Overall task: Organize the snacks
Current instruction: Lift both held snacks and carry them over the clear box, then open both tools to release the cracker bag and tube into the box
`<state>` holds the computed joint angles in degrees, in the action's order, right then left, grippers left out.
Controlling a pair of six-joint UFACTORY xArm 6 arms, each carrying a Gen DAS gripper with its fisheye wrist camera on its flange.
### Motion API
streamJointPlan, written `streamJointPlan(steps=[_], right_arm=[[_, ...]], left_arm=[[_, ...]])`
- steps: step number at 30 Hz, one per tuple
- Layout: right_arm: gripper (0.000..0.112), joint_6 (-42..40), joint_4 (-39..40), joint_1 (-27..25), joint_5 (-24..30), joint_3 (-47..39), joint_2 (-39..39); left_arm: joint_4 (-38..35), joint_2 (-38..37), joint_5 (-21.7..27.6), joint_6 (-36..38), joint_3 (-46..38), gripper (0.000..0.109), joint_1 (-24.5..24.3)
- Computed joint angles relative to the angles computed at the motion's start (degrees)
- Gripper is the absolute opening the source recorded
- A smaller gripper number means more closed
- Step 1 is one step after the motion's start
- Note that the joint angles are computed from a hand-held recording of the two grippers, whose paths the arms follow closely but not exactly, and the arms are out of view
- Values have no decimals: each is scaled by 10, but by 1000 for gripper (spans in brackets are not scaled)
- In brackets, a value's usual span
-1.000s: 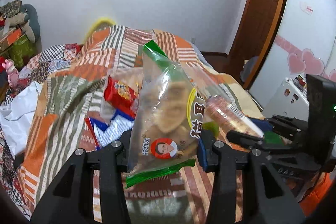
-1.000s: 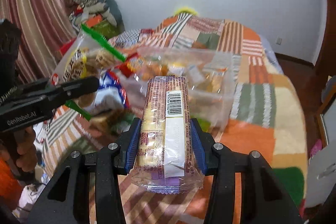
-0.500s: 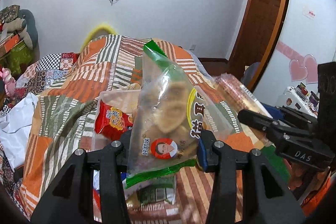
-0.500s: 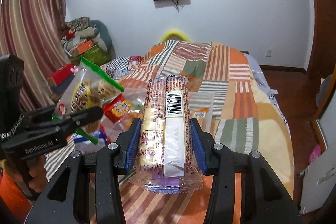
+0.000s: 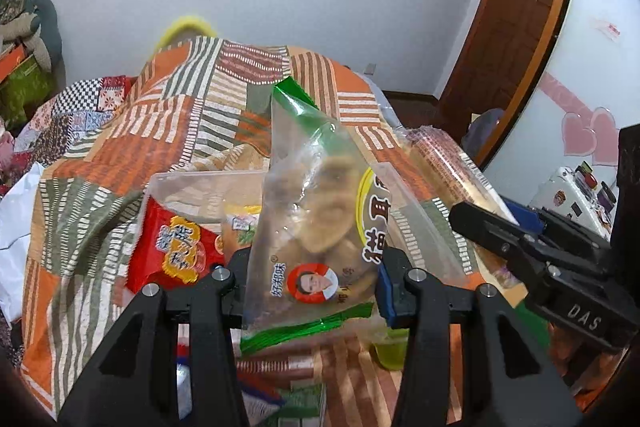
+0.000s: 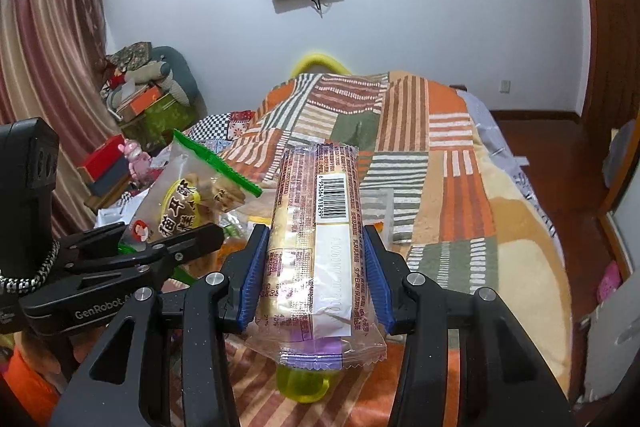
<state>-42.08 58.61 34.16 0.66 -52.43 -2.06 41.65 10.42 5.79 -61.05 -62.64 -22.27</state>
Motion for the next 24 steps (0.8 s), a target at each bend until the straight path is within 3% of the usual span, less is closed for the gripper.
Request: streamJointPlan(steps=[8,19,24], right_arm=[[43,83,-98,-16,14,-24,44],[43,132,-149,-29,50,-37,68],[43,132,-152,-29,51,-33,59]], left_arm=[[-134,59,28,108,-55,45,-11],[-135,86,62,115,-83,45,-13],[-134,78,53,108,-72,59,-10]])
